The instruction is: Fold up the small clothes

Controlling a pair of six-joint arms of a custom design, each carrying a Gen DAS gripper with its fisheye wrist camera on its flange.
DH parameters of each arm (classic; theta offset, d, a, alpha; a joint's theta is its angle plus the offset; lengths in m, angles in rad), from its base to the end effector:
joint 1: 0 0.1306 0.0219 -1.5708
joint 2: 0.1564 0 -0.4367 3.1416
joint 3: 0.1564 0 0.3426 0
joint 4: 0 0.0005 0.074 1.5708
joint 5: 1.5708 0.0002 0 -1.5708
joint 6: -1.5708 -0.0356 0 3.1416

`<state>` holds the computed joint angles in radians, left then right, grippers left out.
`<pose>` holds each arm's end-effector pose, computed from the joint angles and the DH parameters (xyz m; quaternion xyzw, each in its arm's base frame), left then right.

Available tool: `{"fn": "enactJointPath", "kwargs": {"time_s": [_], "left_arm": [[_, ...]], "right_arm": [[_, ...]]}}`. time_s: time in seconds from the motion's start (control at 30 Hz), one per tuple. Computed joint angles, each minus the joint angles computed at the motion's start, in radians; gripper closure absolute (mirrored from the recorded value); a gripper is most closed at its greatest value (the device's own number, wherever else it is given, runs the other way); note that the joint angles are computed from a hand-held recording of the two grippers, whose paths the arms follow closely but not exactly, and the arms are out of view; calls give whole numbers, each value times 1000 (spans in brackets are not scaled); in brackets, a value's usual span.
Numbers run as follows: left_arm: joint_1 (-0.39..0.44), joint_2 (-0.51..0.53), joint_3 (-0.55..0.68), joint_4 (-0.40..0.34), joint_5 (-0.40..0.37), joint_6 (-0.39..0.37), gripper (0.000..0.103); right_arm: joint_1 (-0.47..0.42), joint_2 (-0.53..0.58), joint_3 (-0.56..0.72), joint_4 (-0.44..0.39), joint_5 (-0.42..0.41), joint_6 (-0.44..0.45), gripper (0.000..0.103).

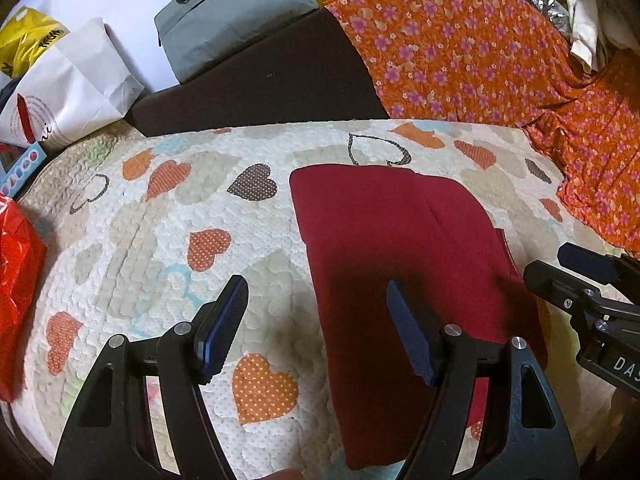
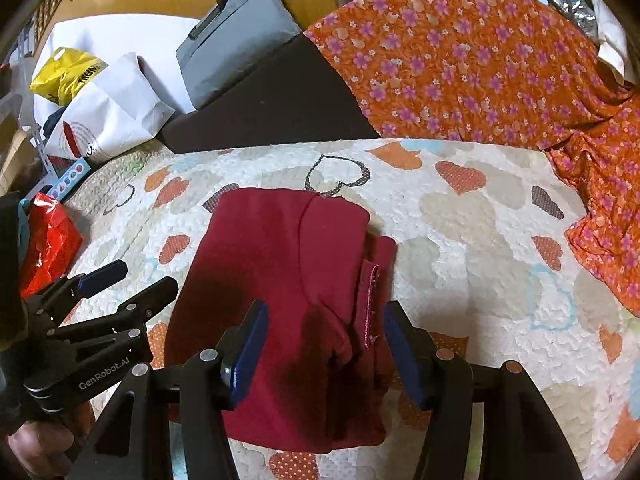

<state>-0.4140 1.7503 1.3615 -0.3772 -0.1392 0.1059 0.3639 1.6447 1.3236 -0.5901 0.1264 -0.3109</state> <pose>0.5158 -0.2218 0.3371 0.1139 0.9112 -0.0386 0.3940 0.4817 0.1781 0.3611 -0.0046 0.9444 0.0506 0.3248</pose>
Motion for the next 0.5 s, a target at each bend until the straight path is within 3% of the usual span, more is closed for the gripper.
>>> {"fn": "enactJointPath", "kwargs": {"time_s": [0.5], "left_arm": [[-1, 3, -2, 4, -3, -14, 31]], "right_arm": [[-6, 8, 1, -4, -8, -15, 46]]}}
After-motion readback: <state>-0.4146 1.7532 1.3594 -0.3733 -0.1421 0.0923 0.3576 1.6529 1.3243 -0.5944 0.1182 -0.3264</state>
